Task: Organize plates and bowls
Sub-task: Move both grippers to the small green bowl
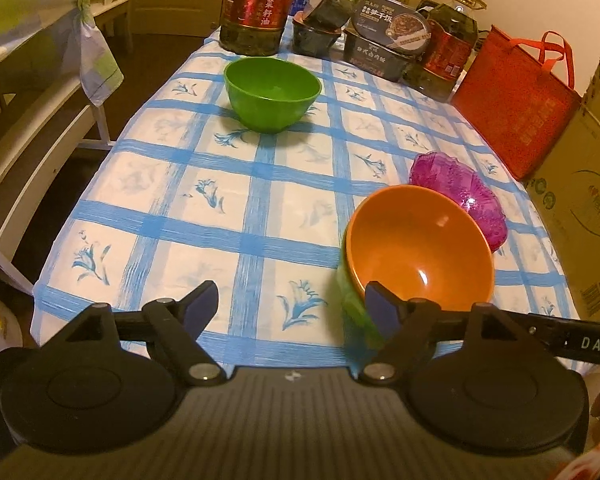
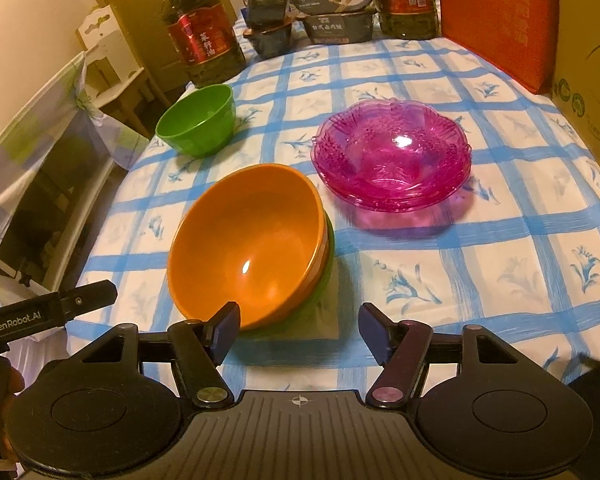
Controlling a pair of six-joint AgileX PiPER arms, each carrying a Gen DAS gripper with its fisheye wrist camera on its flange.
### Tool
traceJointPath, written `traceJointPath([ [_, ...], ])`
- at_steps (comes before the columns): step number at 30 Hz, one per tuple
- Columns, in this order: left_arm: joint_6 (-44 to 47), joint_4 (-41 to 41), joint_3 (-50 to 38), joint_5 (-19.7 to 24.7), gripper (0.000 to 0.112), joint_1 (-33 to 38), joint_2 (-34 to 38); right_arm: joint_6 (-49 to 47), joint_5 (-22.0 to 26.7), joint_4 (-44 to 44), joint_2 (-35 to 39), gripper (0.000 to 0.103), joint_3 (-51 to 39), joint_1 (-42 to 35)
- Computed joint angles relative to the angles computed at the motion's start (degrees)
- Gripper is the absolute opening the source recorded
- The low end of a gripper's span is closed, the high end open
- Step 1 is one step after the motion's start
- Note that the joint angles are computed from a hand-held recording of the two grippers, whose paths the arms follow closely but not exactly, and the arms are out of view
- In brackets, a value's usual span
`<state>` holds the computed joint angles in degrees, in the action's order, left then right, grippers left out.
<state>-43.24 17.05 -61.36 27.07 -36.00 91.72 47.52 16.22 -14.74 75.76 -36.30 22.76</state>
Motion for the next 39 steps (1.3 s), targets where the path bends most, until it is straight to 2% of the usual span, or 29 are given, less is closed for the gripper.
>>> traceJointPath([
  [9, -6.0, 6.6, 1.6, 0.5, 0.079, -0.9, -1.5, 4.6, 1.0, -4.4, -0.6, 0.066, -0.2, 1.8],
  [12, -5.4, 6.8, 2.0, 0.0, 0.079, -0.4, -1.9, 4.8, 1.2, -5.0, -0.3, 0.066, -1.0, 2.0],
  [19, 3.4, -1.9, 0.9, -1.1, 0.079, 4.1, -1.9, -0.6, 1.3, -1.9, 2.1, 0.066, -5.1, 0.6],
  [23, 8.5, -5.8, -1.7, -0.3, 0.079, 7.0, -0.3, -9.9, 2.1, 5.0, 4.9, 0.066, -10.0, -1.0],
  [30, 21.9, -17.5, -10.1, 0.1, 0.084, 13.1, 5.4, -23.9, 4.7, 15.5, 13.3, 0.066, -21.6, -4.2],
  [33, 24.8, -19.3, -16.9, 2.2, 0.084, 15.3, 10.1, -32.8, 6.5, 23.8, 17.8, 0.066, -28.0, -6.4],
  [39, 26.5, -19.6, -34.0, 8.0, 0.083, 18.5, 21.8, -37.2, 12.1, 25.2, 31.3, 0.066, -46.2, -8.2],
])
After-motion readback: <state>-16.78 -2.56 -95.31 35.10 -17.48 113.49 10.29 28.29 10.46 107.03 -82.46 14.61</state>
